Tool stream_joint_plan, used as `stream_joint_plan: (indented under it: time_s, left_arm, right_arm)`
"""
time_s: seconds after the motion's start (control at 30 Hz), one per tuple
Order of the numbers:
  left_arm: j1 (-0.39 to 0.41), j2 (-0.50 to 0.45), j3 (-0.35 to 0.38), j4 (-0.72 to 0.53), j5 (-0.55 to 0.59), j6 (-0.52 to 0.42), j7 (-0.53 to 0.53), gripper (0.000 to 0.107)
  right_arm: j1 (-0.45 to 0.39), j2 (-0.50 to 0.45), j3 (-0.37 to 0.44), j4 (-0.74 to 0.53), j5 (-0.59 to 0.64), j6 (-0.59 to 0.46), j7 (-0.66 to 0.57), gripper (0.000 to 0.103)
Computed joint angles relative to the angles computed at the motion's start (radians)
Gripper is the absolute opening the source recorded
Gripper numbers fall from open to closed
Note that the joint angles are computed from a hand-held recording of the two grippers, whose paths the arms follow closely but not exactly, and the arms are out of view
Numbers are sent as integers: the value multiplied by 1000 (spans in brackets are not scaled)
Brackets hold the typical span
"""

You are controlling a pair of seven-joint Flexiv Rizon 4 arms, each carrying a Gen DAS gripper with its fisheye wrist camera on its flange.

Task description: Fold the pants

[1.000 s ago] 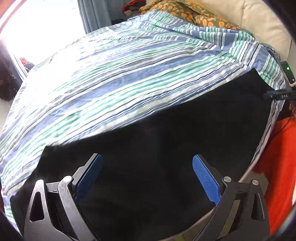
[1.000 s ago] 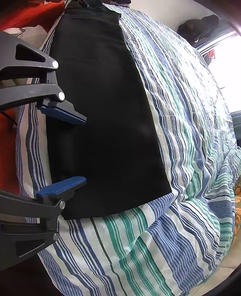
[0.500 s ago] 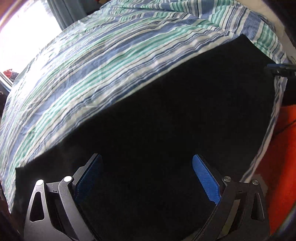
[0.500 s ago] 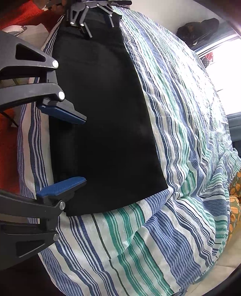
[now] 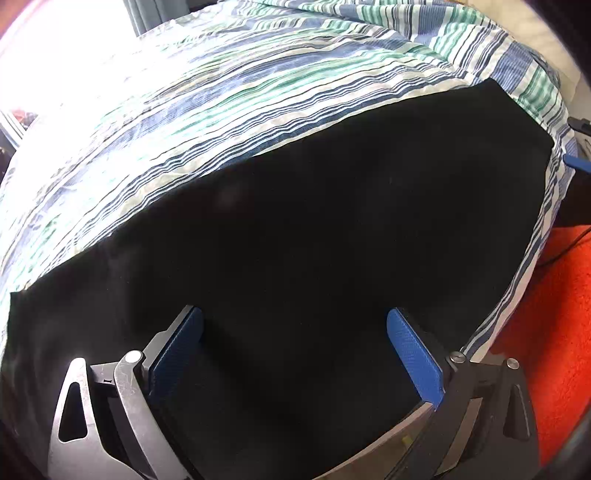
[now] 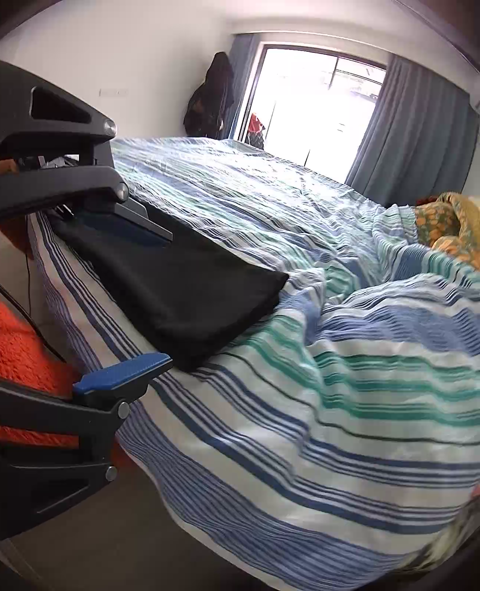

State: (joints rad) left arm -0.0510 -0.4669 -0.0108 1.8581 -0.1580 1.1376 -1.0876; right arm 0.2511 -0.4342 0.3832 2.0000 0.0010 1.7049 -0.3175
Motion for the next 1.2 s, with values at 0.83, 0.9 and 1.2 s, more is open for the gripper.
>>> stream_joint_plan:
  time_s: [0.83,0.9,1.2]
  left_arm:
    - [28,11,-27,63,-54,78,54,101]
    - [32,12,-32,73,-61,92,62,101]
    - [40,17,-43,94,-75,112,86,102]
  right_arm:
    - [95,-93,-120,-103,39,-157,36,34]
    - [125,-86,-155,-76,41,-105,56,27]
    - [452,48,-525,16,-117,-27,141,17]
